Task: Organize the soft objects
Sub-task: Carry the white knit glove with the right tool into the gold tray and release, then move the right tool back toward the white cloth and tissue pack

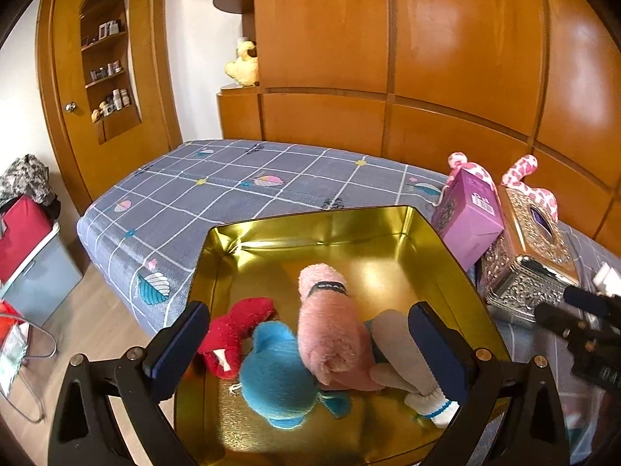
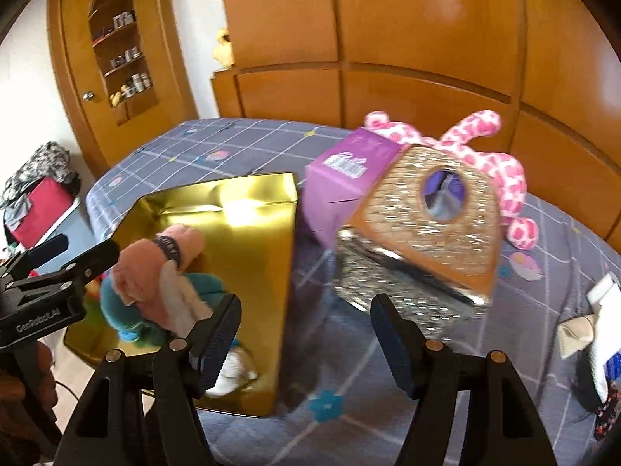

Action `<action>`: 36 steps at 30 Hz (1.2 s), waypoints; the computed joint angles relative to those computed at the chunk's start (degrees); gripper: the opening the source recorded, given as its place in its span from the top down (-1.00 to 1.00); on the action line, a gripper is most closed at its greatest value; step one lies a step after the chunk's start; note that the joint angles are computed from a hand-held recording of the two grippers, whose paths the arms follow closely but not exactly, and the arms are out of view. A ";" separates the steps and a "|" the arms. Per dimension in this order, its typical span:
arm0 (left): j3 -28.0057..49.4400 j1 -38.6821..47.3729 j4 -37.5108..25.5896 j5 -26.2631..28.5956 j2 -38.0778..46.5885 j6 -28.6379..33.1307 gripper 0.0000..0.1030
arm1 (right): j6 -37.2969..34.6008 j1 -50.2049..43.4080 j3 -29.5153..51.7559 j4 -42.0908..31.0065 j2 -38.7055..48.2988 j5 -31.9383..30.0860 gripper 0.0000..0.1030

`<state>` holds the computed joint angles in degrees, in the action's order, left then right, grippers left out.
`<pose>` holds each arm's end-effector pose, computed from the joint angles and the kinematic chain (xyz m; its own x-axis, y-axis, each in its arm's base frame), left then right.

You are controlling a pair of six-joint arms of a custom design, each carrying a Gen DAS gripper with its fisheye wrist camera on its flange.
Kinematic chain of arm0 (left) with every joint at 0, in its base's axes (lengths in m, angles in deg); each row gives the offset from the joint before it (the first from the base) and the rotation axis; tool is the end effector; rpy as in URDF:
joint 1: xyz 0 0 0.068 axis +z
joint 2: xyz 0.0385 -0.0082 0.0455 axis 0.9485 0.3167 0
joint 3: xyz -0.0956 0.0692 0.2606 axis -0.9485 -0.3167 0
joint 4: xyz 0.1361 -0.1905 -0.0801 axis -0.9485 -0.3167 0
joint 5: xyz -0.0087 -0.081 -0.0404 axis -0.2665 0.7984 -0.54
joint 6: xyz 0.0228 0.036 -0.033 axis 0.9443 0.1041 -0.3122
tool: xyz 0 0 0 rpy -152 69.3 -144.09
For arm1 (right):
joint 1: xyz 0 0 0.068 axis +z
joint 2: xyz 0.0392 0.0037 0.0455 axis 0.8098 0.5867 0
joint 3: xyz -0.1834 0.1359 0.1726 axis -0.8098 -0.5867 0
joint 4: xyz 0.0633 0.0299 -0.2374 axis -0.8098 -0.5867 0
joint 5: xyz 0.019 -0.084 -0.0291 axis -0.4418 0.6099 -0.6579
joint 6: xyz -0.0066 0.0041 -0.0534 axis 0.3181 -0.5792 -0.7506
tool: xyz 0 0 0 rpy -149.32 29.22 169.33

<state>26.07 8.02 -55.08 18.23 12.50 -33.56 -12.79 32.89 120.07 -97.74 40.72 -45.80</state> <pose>0.1155 -0.1707 0.2676 -0.5512 -0.3173 -0.7717 -0.5333 0.8453 0.0334 0.2344 -0.0657 0.2621 -0.5822 -0.3917 -0.7125 -0.6338 0.7675 0.0960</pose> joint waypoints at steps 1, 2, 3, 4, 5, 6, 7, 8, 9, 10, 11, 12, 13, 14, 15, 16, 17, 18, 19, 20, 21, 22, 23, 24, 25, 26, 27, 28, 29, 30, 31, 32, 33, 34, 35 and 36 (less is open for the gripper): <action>0.17 -0.26 0.15 -0.18 0.22 0.27 -0.99 | -0.03 -1.01 0.91 0.07 0.98 -0.09 -0.36; 0.37 -0.45 0.41 -0.38 0.37 0.77 -0.99 | 0.11 -1.74 1.63 0.27 1.71 -0.10 -0.36; 0.61 -0.58 0.53 -0.58 0.55 1.27 -0.99 | 0.65 -2.16 2.22 0.73 2.30 0.00 -0.36; 0.91 -0.72 0.59 -0.79 0.86 1.65 -0.99 | 0.69 -2.97 3.17 0.84 3.23 -0.08 -0.36; 1.08 -0.90 0.70 -0.95 1.02 1.96 -0.99 | 0.42 -3.72 3.68 1.01 3.96 -0.22 -0.36; 1.26 -1.05 0.90 -1.09 1.21 2.34 -0.99 | 0.49 -4.88 4.99 1.40 5.22 -0.14 -0.36; 1.63 -1.22 1.12 -1.30 1.60 2.88 -0.99 | 0.56 -5.83 6.06 1.69 6.22 -0.05 -0.36; 1.90 -1.38 1.16 -1.46 1.93 3.10 -0.99 | 0.46 -6.63 6.72 1.77 6.84 -0.10 -0.36; 2.22 -1.50 1.30 -1.57 2.27 3.49 -0.99 | 0.68 -7.92 8.44 2.10 8.48 -0.05 -0.36; 2.65 -1.53 1.75 -1.65 2.63 4.52 -0.99 | 0.93 -8.87 9.90 2.41 9.95 0.11 -0.36; 3.14 -1.60 1.86 -1.84 3.08 5.22 -0.99 | 0.94 -9.74 11.00 2.50 11.05 0.10 -0.36; 3.73 -1.84 1.57 -2.23 3.62 5.49 -0.99 | 1.38 -11.05 13.33 2.62 13.04 0.28 -0.36; 4.33 -2.17 1.31 -2.65 4.07 5.77 -0.99 | 1.74 -11.86 15.09 2.61 14.40 0.51 -0.36; 4.80 -2.34 1.39 -2.95 4.37 6.34 -0.99 | 2.21 -12.65 16.69 2.84 15.66 0.83 -0.36; 5.41 -2.42 1.71 -3.26 4.74 7.26 -0.99 | 2.70 -13.67 18.67 3.11 17.18 1.16 -0.36; 6.11 -2.47 1.80 -3.52 5.22 7.83 -0.99 | 3.54 -14.95 21.37 3.54 19.24 1.67 -0.36; 6.59 -2.37 2.27 -3.67 5.46 8.80 -0.99 | 4.12 -15.49 22.89 3.68 20.36 1.98 -0.36; 7.03 -2.20 3.02 -3.70 5.65 10.02 -0.99 | 4.95 -16.36 25.37 3.61 22.21 2.38 -0.36; 7.68 -1.97 4.20 -3.68 5.98 11.80 -0.99 | 6.08 -17.61 28.94 3.15 24.74 2.73 -0.36; 8.19 -1.89 4.86 -3.76 6.29 12.87 -0.99 | 7.12 -18.49 31.55 2.95 26.59 3.04 -0.36; 8.59 -1.76 5.83 -3.81 6.48 14.29 -0.99 | 8.04 -19.03 33.70 2.89 28.19 3.32 -0.36; 9.09 -1.63 7.14 -3.74 6.72 16.16 -0.99 | 9.85 -20.18 37.43 2.65 30.85 3.77 -0.36; 9.61 -1.46 8.70 -3.70 6.98 18.35 -0.99 | 10.91 -20.73 39.00 2.60 31.98 4.04 -0.36; 10.19 -1.34 10.25 -3.74 7.31 20.55 -0.99 | 12.47 -21.65 41.94 2.12 34.05 4.38 -0.36; 10.71 -1.34 11.16 -3.76 7.75 21.79 -0.99 | 14.49 -22.64 45.37 1.63 36.53 4.72 -0.36; 11.15 -1.25 13.03 -3.67 8.00 24.16 -0.99 | 16.08 -23.28 47.68 1.47 38.22 4.98 -0.36; 11.47 -1.17 15.14 -3.51 8.16 26.65 -0.99 | 18.17 -24.14 50.71 1.44 40.44 5.33 -0.36; 11.83 -1.24 16.11 -3.44 8.31 27.92 -0.99 | 20.26 -24.95 53.66 1.53 42.62 5.74 -0.36; 12.37 -1.30 17.81 -3.34 8.67 29.98 -0.99 | 21.98 -25.60 56.40 1.34 44.64 6.07 -0.36; 12.99 -1.30 19.16 -3.27 9.14 31.70 -0.99 | 23.09 -26.14 57.98 1.17 45.81 6.11 -0.36; 13.61 -1.26 20.91 -3.13 9.59 33.79 -0.99 | 25.41 -27.04 61.67 0.65 48.43 6.22 -0.36; 14.04 -1.14 23.24 -2.63 9.85 36.20 -0.99 | 26.72 -27.45 63.46 0.53 49.73 6.35 -0.36; 14.29 -0.90 25.40 -1.80 9.94 38.29 -0.99 | 28.62 -28.13 65.82 0.46 51.58 6.39 -0.36; 14.34 -0.34 29.38 0.18 9.92 42.00 -0.99 | 31.36 -29.05 69.10 0.04 54.06 6.17 -0.36; 14.84 0.00 31.33 1.42 10.37 44.15 -0.99 | 32.90 -29.50 70.54 -0.11 55.18 6.08 -0.36; 15.78 0.28 32.61 2.29 11.21 45.93 -0.99 | 35.21 -30.26 72.50 -0.52 56.63 5.82 -0.36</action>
